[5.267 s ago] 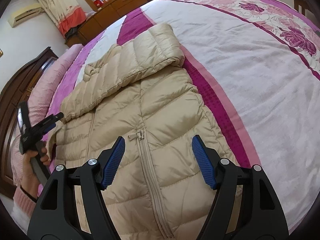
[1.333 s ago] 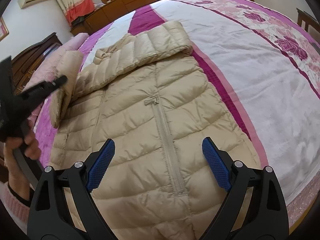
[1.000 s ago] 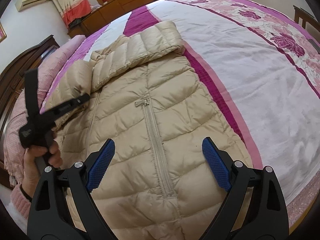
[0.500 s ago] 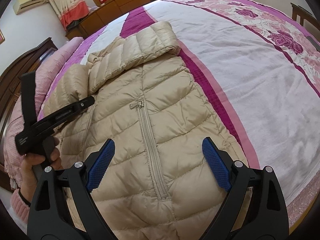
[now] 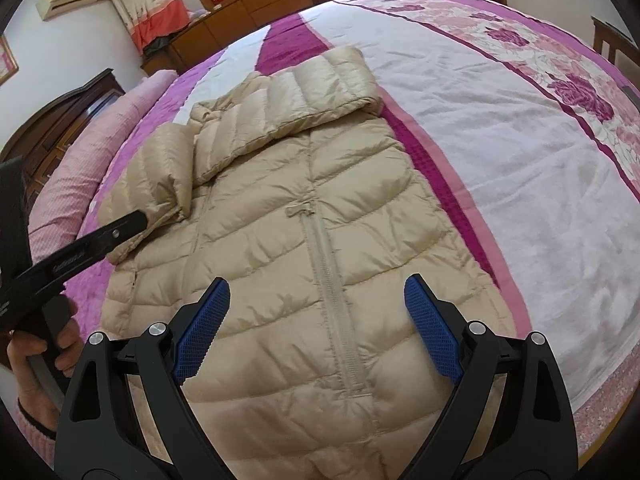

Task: Fold large clothes
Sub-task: 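Open the left tool and release the folded sleeve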

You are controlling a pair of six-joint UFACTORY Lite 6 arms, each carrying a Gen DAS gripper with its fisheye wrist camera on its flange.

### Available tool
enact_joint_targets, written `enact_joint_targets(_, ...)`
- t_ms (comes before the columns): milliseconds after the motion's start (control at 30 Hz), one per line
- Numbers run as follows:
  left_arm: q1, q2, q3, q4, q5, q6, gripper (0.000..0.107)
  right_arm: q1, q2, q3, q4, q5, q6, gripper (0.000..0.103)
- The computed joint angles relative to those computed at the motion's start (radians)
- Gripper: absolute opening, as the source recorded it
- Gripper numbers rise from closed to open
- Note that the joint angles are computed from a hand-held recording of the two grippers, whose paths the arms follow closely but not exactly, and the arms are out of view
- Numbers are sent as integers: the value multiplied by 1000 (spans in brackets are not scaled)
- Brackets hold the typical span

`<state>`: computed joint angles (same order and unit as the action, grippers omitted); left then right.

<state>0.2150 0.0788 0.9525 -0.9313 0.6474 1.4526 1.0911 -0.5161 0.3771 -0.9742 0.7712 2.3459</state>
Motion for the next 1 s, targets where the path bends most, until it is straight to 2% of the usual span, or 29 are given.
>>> enact_joint_targets(200,141,40,61,65,12,-5,77,-17,123,98,-41,-49,-14,88)
enact_joint_targets(267,181,61,82,76,10,-2,83,-29,165,132,-56,-72,-22,89)
enact_joint_targets(367,223,88,96,82,-30,1,86,-46,251,208,-75,-108,-49,88)
enact_joint_targets(567,310,170,169,107,-52,-14,88,-79,418,374,-77,-161,-145,89)
enact_joint_targets(700,349,238,240,134,-58,-42,88,-105,549,517,-59,-200,-232,89)
enact_joint_targets(800,393,303,316,153,-28,-69,88,-120,665,653,-27,-224,-325,89)
enact_joint_targets(1000,436,382,400,171,-37,-74,88,-153,924,983,93,-254,-569,89)
